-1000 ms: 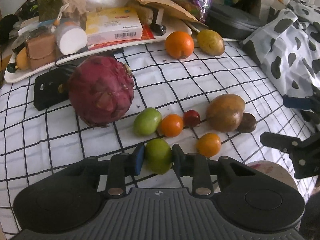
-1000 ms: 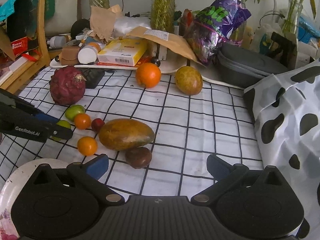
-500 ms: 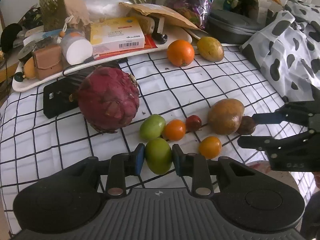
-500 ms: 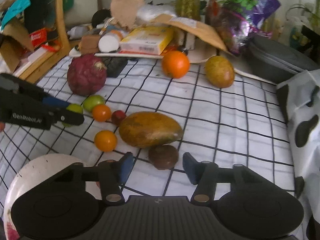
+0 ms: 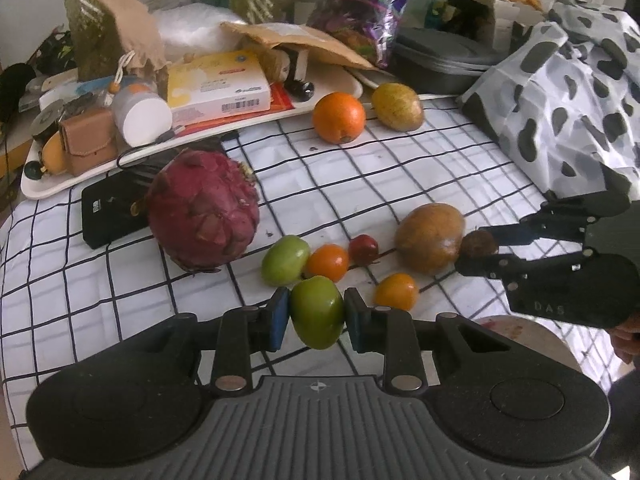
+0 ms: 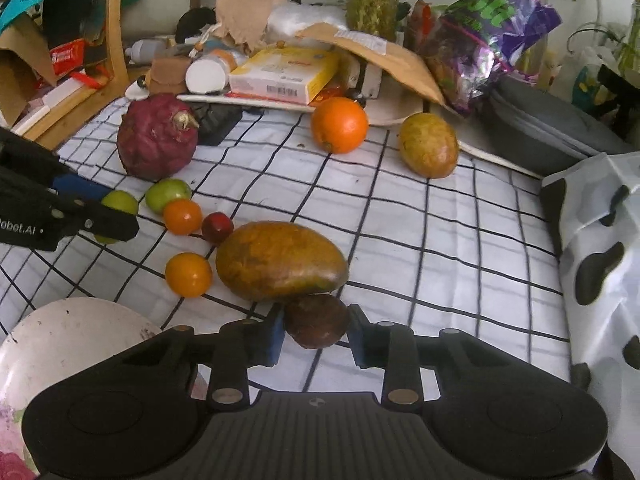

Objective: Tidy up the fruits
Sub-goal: 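Grasp the dark brown passion fruit with the right tool while the left holds the green fruit, then carry both fruits over the white plate and open both tools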

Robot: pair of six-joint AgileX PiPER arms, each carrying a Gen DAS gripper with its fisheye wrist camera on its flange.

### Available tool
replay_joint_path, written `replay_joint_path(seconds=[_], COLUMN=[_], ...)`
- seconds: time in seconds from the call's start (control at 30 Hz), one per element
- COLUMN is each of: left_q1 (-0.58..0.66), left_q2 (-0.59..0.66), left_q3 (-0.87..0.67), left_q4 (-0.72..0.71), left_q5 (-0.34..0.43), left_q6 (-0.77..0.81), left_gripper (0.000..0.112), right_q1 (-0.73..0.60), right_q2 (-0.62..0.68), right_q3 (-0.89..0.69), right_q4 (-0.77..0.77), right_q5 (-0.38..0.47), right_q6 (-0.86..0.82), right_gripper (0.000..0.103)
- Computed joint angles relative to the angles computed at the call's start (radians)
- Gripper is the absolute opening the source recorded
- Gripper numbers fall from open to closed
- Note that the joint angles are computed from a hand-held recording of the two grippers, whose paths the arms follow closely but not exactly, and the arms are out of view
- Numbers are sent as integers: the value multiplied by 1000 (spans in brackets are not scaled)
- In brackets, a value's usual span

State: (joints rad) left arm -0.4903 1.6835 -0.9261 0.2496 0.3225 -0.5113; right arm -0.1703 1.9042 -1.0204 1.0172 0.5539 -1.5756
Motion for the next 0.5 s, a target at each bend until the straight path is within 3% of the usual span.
replay_joint_path(seconds=[0.27,0.5], left_q1=[-51,-105], left_q2=[-86,-161], left_q3=[64,134], left_q4=[61,15], left_q5=[-11,-18], left_q6=[-91,-76], left_gripper=[29,29], right_q1=[-93,-139], right_q2=[-100,-194], right_q3=[69,169], right_q4=[54,45], right_q5=[135,256], right_q6=[-60,-127], right_gripper=[34,34])
